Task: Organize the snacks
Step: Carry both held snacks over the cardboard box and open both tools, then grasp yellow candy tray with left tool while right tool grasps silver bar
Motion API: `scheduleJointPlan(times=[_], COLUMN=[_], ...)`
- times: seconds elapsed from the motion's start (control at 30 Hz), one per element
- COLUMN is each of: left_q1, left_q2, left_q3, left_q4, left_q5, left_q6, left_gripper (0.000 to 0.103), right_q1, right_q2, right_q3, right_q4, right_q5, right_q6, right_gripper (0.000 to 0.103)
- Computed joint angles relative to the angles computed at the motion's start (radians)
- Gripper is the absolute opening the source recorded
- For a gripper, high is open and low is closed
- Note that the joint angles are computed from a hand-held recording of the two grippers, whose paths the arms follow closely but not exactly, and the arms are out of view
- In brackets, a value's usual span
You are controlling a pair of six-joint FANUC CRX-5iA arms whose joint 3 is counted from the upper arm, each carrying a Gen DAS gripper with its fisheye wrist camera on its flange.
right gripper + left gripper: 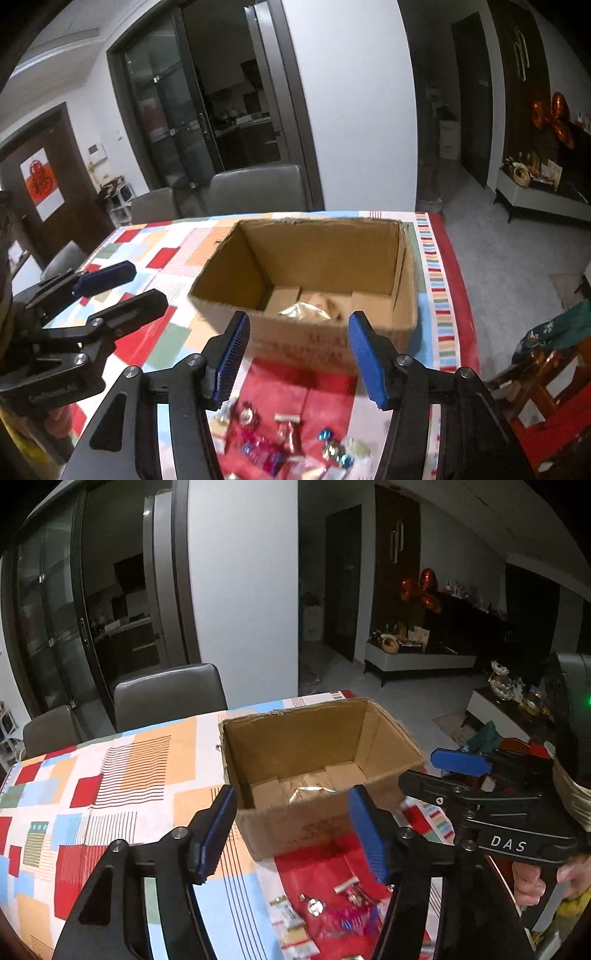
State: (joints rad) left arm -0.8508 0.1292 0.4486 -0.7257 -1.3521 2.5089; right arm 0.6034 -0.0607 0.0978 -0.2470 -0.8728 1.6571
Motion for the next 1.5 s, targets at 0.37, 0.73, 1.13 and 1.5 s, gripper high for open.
scheduleJointPlan(times=[0.37, 0.73, 1.13, 1.5], left_q1=[-0.133, -0.225, -0.206, -0.119], left_q2=[-0.019, -0.008, -0.01, 0.006], left_q3=[-0.049, -0.091, -0.194, -0.304], left_q4=[-0.04, -0.028, 0.105, 0.294], left_q5=[-0.044, -0.057, 0.029, 0.146], left_q6=[0.045, 0.069, 0.118, 0.075], left_gripper=[0.067, 0.067, 0.067, 0.066], right_q1=[0.016, 0.027, 0.044, 0.049], right_q2=[-0.148, -0.241, -0.288, -0.244], right_q3=[-0.143, -0.269, -0.377, -0.431], right_q4=[-0.048, -0.019, -0.004, 0.035], right_q5=[-0.066, -0.103, -0.14, -0.171], right_q6=[0.109, 0.129, 0.131, 0.104], right_gripper=[0.057, 0.057, 0.057, 0.057])
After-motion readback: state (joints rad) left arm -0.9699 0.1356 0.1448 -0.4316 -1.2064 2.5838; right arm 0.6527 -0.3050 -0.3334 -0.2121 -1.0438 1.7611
